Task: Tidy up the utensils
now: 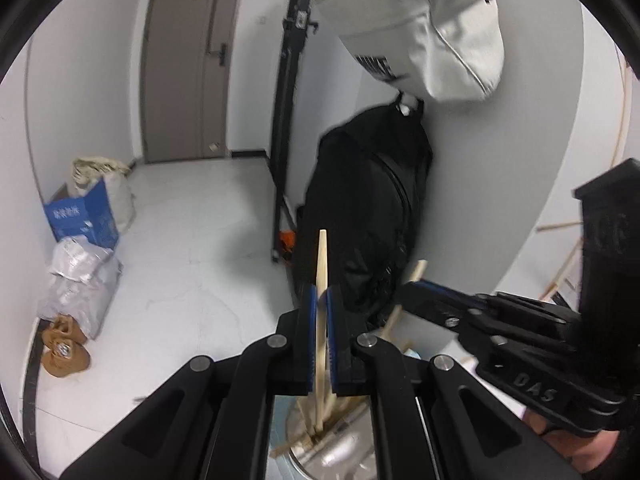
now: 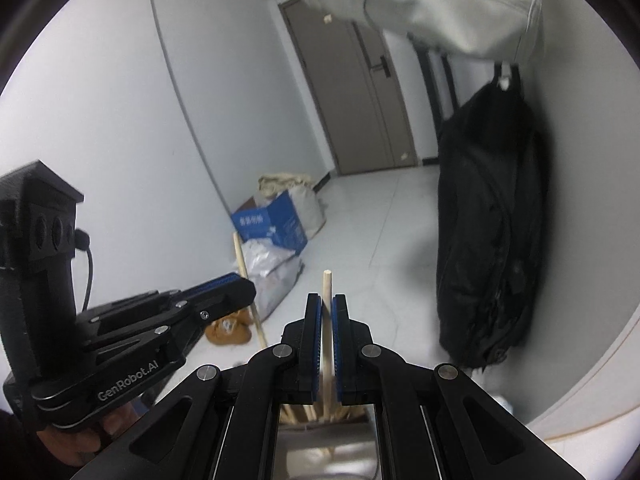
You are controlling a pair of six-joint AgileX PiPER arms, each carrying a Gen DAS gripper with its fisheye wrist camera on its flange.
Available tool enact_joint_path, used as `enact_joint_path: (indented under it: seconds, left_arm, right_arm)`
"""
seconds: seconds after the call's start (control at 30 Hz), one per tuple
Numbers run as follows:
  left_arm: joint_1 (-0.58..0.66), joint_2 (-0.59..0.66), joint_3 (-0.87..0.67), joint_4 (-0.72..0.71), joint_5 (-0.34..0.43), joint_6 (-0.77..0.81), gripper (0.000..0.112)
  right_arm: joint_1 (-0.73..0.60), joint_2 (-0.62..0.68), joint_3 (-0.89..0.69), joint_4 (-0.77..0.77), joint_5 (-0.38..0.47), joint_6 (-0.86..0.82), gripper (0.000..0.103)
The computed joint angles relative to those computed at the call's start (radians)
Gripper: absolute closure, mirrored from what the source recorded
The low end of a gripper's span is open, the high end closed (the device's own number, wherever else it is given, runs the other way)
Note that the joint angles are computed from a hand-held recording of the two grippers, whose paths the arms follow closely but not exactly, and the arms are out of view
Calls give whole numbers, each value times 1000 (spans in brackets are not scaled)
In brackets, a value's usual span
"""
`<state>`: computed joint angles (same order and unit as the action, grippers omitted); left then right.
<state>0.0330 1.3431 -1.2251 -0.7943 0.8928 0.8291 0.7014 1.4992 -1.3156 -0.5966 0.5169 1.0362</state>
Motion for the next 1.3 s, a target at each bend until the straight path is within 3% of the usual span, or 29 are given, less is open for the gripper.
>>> enact_joint_path:
  seconds: [0.17,0.33,0.43,0.47,0.5,0.53,0.63,0.83,0.93,1.0,1.03,1.23,1.3]
  left_arm:
    - [18,34,-34,28,83,-24,111]
    - [76,93,-103,-1,242,-45,111]
    - [120,93,-120,-26,275,-69,111]
    - [136,90,-126,-40,289,-71,111]
    - [149,83,-131,-49,297,-74,110]
    - [153,74,-134,-47,295,-80,110]
    - [165,35,-130,-30,288,-87,110]
    - [167,-69,-52,-37,259,-95,109]
    - [163,-102,-33,-20,245,-103,91]
    - [196,-128,-10,-44,244,-83,58]
    - [207,-156,10,-60,233,-78,54]
    - [261,-229,46,-78,213,-82,50]
    - [281,-255,65,-83,211,-71,40]
  right_arm:
    - [6,11,31,47,-26,-34,99]
    - [18,28,49,110,-32,-96,98]
    - [37,8,75,68,-33,-36,94]
    - [38,-9,92,64,-47,-28,85]
    - [50,-28,108,25,-44,14,67]
    - [56,-44,123,-5,-43,50,63]
    - [95,-96,162,-128,-20,181,62]
    - [185,-157,179,-281,82,355,45]
    - [237,-186,184,-356,146,440,36]
    - [273,-206,187,-395,184,481,34]
    - [284,-214,192,-411,197,494,33]
    - [422,-259,223,-554,348,619,18]
    - [469,-270,240,-593,387,661,18]
